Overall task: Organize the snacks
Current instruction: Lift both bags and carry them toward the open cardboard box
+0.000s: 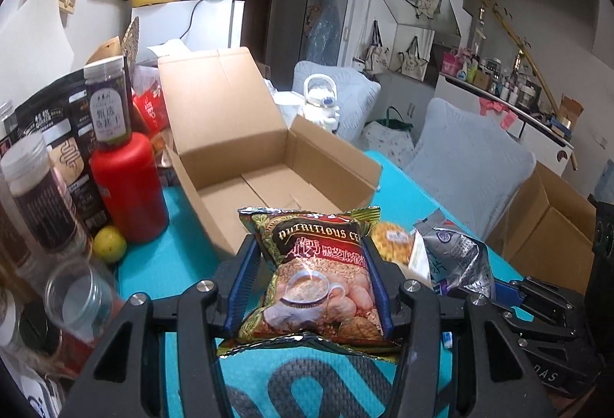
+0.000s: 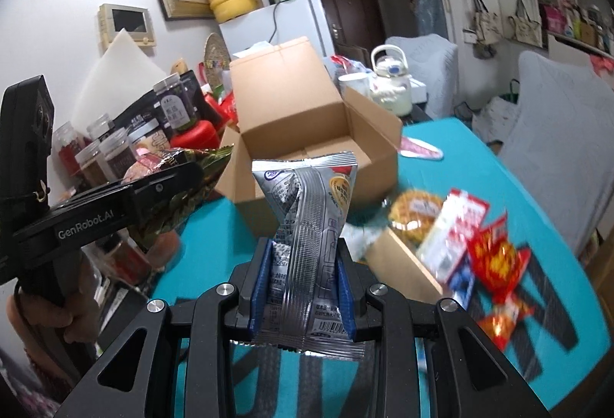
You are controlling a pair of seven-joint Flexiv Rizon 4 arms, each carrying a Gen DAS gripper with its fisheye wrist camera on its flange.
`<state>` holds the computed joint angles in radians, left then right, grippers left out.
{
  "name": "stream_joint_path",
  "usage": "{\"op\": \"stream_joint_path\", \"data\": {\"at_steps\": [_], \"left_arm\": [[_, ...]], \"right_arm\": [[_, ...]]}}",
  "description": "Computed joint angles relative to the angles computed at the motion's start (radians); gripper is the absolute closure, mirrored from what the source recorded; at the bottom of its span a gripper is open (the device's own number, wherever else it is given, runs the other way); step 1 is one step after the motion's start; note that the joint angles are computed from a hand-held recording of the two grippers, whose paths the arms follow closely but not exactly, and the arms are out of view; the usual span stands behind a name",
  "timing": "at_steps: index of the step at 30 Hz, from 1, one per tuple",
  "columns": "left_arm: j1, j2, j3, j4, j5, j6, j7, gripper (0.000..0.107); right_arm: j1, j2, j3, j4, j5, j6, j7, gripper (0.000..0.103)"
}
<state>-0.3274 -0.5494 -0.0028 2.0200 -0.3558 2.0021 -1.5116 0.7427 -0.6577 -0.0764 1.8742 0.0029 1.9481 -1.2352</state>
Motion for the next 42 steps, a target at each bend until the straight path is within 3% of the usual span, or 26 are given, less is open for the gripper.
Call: {"op": "stream_joint_path", "data": {"at_steps": [11, 17, 21, 25, 28, 33, 42], "left_arm": [[-0.005, -0.076, 0.048, -0.175, -0.048, -0.038, 0.040, 0.055], [-0.044, -0.134, 0.108, -0.289, -0.114, -0.061, 0.077, 0.055], [-0.043, -0.175, 0.127, -0.368, -0.139, -0.086, 0.091, 0.055], [-0.074, -0.234, 0.195, -0.467, -0.183, -0.137, 0.104, 0.055], [-0.064, -0.265, 0.210, -0.527, -0.176, -0.200, 0.093, 0.055], [-0.096, -0.330, 0.309, -0.620, -0.141, -0.283, 0.040, 0.055], [-0.053, -0.411, 0.332, -0.743, -0.065, -0.439, -0.058, 0.055]], "right_arm": [[0.018, -0.071, -0.085, -0.209, -0.067, -0.092, -0.001, 0.072], [-0.018, -0.130, -0.076, -0.342, -0.137, -0.142, 0.026, 0.072], [-0.073, -0.180, -0.030, -0.444, -0.193, -0.178, 0.049, 0.072], [-0.115, -0.234, 0.006, -0.547, -0.240, -0.222, 0.078, 0.072], [-0.179, -0.278, 0.097, -0.626, -0.290, -0.255, 0.070, 0.072], [-0.210, -0.347, 0.151, -0.744, -0.334, -0.338, 0.063, 0.072], [-0.254, -0.452, 0.287, -0.920, -0.309, -0.517, -0.038, 0.072]]}}
